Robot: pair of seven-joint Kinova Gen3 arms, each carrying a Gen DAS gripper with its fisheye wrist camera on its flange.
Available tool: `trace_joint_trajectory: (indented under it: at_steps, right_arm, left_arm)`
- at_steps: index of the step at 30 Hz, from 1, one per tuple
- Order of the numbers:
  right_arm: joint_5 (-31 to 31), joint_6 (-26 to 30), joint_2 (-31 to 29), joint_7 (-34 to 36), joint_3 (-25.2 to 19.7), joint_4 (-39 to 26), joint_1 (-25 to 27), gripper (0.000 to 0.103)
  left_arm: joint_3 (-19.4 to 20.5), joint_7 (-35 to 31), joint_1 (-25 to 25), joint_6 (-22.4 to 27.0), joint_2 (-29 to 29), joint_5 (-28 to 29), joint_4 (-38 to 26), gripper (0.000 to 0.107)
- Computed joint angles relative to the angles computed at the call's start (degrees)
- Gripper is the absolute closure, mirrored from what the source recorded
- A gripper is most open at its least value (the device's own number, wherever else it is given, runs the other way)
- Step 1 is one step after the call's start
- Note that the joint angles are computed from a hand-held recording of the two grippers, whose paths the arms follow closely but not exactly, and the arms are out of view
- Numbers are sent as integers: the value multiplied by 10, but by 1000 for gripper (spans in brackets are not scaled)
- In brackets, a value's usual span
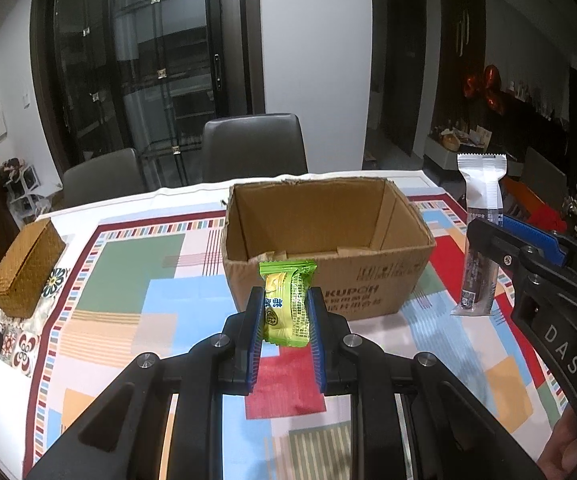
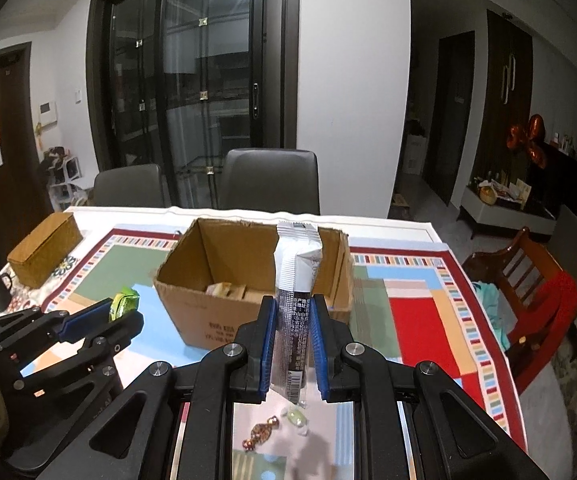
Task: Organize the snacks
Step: 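Carry the green candy pack and stick pack with both tools over the box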
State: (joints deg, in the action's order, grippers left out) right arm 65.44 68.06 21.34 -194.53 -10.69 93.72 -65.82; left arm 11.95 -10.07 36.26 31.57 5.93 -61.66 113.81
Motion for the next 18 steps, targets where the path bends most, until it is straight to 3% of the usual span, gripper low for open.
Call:
trace_joint_trajectory:
  at_steps: [18]
  right_arm:
    - [33,-21,2,32,11,-22,18,84]
  left_arm:
    - [-24,-39,-10,-14,22,-1,-51,86]
